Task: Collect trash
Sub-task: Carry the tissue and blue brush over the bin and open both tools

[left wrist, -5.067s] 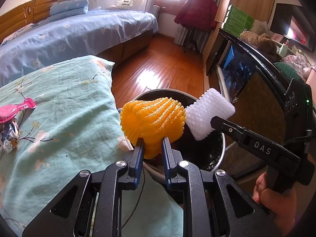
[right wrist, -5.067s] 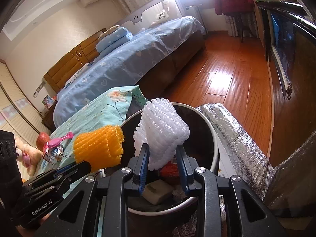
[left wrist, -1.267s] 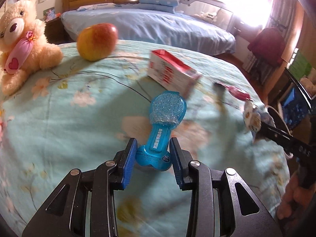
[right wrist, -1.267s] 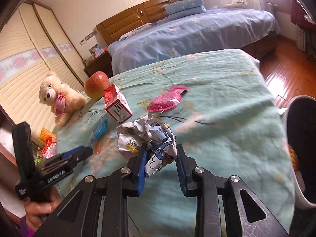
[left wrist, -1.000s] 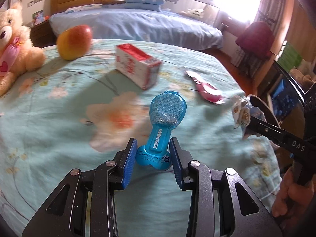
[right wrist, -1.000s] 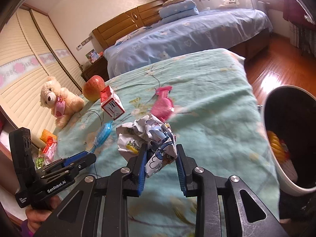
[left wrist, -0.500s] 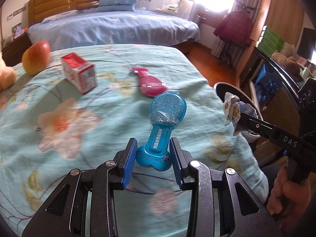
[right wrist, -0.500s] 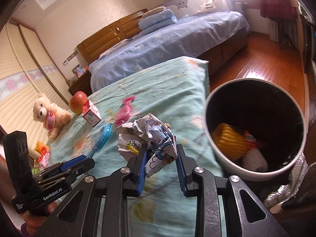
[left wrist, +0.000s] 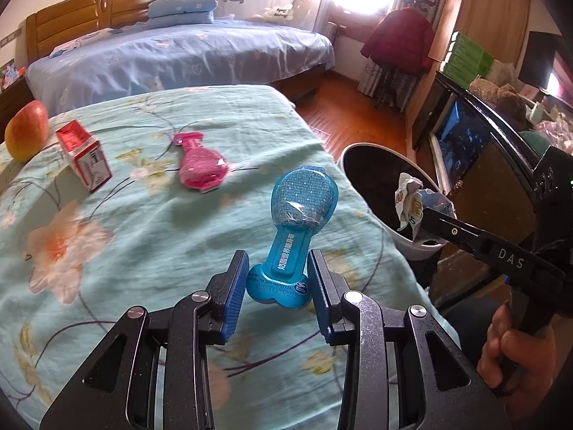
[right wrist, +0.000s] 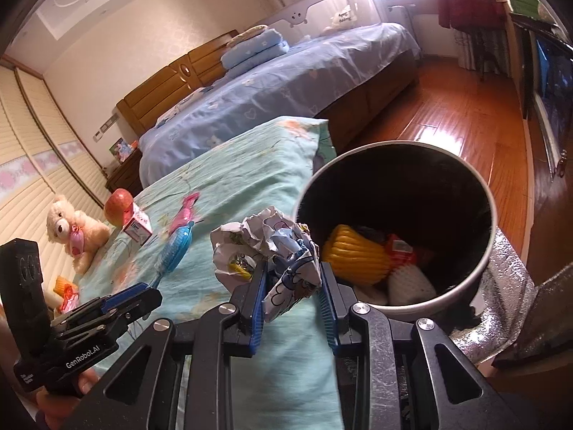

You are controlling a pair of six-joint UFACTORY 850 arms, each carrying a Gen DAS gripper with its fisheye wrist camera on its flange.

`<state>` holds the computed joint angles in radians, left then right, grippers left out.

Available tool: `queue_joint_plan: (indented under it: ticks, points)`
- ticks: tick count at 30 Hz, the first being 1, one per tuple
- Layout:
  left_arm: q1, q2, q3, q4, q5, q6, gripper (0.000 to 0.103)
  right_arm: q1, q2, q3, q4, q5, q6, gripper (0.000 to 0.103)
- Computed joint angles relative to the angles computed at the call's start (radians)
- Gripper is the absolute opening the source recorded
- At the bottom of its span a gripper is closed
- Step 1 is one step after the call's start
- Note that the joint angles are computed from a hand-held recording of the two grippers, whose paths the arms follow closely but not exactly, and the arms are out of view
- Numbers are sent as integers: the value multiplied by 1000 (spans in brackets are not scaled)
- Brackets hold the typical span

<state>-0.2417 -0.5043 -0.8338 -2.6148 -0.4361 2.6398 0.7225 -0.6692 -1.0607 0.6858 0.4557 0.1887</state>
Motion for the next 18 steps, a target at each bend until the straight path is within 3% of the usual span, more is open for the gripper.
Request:
queue_joint_plan:
  ticks: [18]
  points:
    - [-85,-30,-59,-22,44,28,33,-39,33,67,2,28,31,28]
